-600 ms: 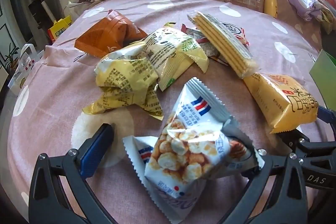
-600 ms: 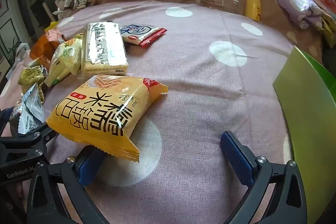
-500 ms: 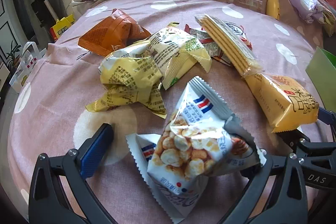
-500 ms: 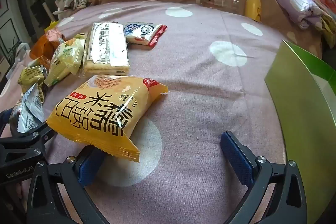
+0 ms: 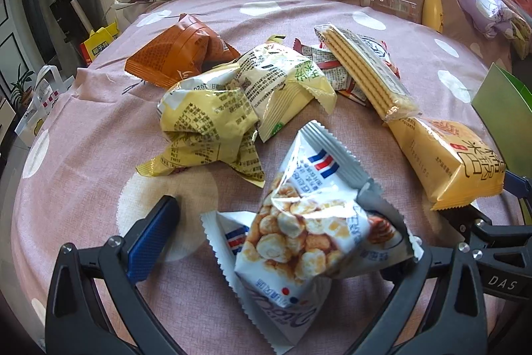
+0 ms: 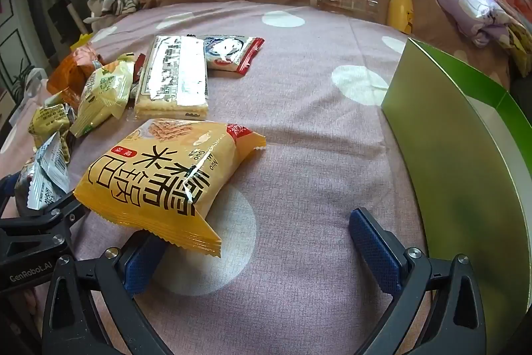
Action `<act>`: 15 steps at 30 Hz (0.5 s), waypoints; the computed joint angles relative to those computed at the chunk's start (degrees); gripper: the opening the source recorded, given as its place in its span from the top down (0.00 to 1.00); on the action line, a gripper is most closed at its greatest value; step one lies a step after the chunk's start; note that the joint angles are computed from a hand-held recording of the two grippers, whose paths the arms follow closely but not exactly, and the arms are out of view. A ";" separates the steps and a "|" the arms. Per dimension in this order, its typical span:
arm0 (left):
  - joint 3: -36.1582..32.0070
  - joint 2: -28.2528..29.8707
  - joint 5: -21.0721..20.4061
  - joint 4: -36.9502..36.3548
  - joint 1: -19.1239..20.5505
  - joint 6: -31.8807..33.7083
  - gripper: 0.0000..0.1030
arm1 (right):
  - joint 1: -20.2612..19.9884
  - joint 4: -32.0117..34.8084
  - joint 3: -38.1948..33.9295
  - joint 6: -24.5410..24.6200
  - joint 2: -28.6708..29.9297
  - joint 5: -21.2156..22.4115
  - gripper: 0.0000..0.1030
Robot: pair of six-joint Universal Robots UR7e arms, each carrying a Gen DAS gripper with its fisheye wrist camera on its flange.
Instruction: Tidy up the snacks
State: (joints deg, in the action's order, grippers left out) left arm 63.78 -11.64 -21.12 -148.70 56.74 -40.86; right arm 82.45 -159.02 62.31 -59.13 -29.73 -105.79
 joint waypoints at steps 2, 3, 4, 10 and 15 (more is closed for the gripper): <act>0.02 -0.01 0.00 -0.04 0.01 0.04 0.00 | 0.00 0.00 0.00 0.00 0.00 0.00 0.01; -0.06 0.05 0.00 -0.09 0.01 0.05 0.00 | 0.00 0.00 0.00 0.00 0.00 0.00 0.01; -0.11 0.08 0.01 -0.08 0.01 0.06 0.00 | 0.00 0.00 0.00 0.00 0.00 0.00 0.01; -0.25 0.16 0.06 0.05 0.01 0.01 0.00 | 0.00 -0.01 0.01 -0.01 -0.01 0.01 0.01; -0.20 0.16 0.13 0.04 0.00 -0.01 0.00 | 0.00 -0.04 0.02 -0.02 -0.02 0.02 0.01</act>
State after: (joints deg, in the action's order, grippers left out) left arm 63.58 -11.48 -21.00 -148.65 56.74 -40.87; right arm 82.45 -159.06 62.33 -59.15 -29.76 -105.77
